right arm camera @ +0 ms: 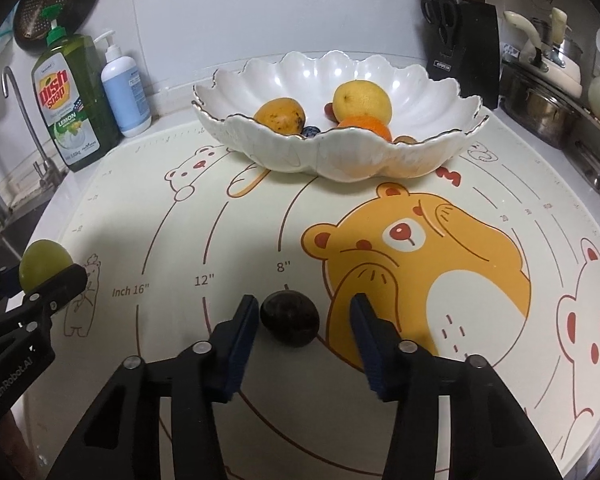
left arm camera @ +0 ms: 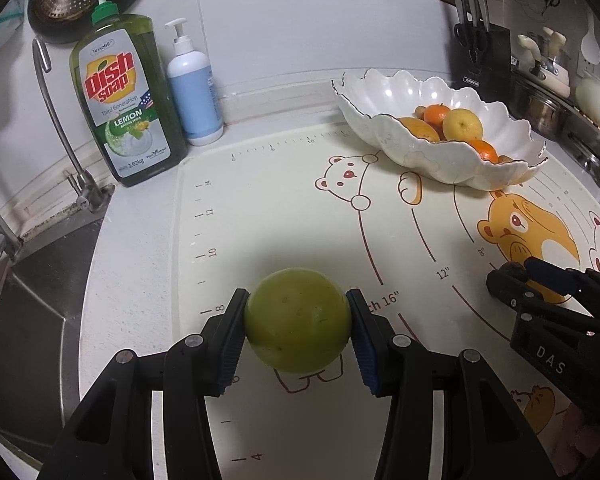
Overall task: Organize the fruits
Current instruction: 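Grasp the dark plum with the right tool while the left tool holds the green citrus, then carry the plum and green citrus in both tools over the white bowl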
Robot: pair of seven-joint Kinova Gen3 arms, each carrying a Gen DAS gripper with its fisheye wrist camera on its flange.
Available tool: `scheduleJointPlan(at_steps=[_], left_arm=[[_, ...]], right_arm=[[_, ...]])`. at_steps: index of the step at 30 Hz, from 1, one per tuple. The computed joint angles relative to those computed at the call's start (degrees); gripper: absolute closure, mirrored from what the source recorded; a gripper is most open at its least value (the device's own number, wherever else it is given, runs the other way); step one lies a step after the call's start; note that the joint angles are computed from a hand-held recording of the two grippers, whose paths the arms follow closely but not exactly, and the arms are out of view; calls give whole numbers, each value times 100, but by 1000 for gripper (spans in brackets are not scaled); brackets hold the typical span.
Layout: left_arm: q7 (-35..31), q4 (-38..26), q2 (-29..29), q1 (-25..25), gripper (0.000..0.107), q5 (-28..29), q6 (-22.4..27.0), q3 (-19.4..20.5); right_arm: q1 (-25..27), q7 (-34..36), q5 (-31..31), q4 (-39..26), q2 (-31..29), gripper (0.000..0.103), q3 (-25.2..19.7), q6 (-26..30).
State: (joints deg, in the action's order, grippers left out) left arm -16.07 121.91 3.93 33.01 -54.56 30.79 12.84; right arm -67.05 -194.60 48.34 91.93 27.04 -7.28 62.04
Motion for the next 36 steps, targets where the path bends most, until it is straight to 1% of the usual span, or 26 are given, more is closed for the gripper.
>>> scheduleJointPlan(at_steps=[1, 5, 11, 19, 36], left_arm=[[-9, -4, 3, 0, 59, 9, -4, 4], [-30, -31, 11, 16, 59, 36, 10, 13], [-47, -91, 14, 62, 59, 40, 73, 32], [-144, -252, 52, 157, 59, 85, 130, 75], [-484, -915, 267, 554, 59, 260, 304, 64]], right_arm=[[-3, -2, 3, 3, -1, 60, -1, 0], [16, 3, 90, 77, -39, 75, -21, -176], [-23, 48, 69, 42, -31, 75, -10, -93], [-62, -182, 166, 207, -208, 75, -44, 102], [130, -692, 473, 615, -770, 75, -403, 718]])
